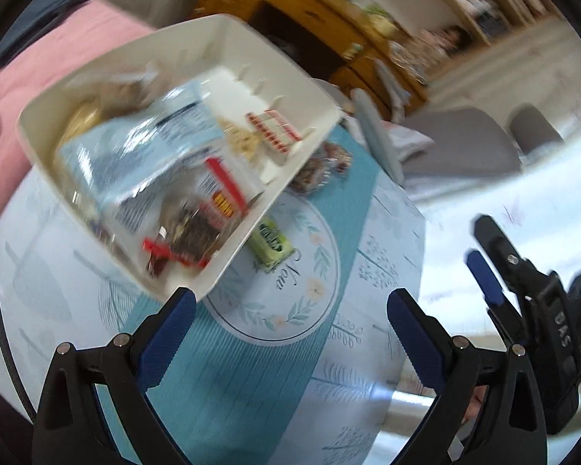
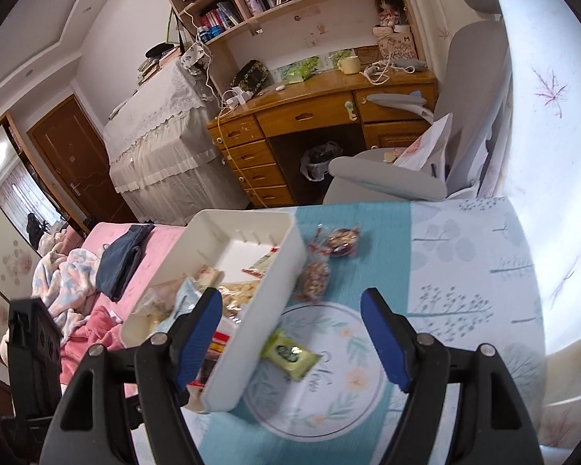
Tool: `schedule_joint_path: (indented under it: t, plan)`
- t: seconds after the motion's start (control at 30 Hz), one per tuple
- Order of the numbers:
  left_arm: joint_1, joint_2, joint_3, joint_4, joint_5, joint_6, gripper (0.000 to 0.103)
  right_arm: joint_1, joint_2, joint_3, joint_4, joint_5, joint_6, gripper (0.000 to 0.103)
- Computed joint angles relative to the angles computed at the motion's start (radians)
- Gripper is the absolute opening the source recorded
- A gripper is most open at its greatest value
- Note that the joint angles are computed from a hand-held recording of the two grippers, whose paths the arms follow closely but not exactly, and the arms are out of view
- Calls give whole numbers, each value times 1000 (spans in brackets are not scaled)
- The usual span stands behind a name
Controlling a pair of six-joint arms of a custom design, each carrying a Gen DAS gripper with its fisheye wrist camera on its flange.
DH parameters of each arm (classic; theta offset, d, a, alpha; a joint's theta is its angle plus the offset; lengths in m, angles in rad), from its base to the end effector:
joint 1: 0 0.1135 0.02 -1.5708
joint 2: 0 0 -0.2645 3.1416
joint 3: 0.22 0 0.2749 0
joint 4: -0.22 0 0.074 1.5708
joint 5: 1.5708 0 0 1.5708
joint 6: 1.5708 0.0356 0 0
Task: Organize snacks
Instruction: 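Reach the left tool to the green wrapped cake while the right tool reaches the red-tied nut bag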
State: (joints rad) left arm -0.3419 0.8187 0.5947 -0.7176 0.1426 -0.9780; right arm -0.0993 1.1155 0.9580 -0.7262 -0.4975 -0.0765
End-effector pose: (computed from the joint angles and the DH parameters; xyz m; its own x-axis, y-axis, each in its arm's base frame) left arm 0.1665 -0.0646 0.2172 -0.7662 -0.5987 -0.2335 -0.4023 0.7302 -0.5523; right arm 0.2453 -0.0074 0.2868 -0.7507 0.0073 -0.6606 -0.2722 0.9077 0.3194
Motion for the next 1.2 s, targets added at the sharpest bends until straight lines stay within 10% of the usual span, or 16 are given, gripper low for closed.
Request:
schedule_joint_path:
  t: [0.43, 0.83, 1.2]
  plan:
    - [-164, 156, -78, 179, -233, -440, 99, -90, 216, 115, 94, -102, -132, 75]
    - [-216, 536, -2, 438, -305, -525, 95, -22, 514, 213, 181, -151, -250, 75]
    - [-220, 827, 169, 449, -440, -496, 82, 31, 766, 309, 153, -167, -336, 75]
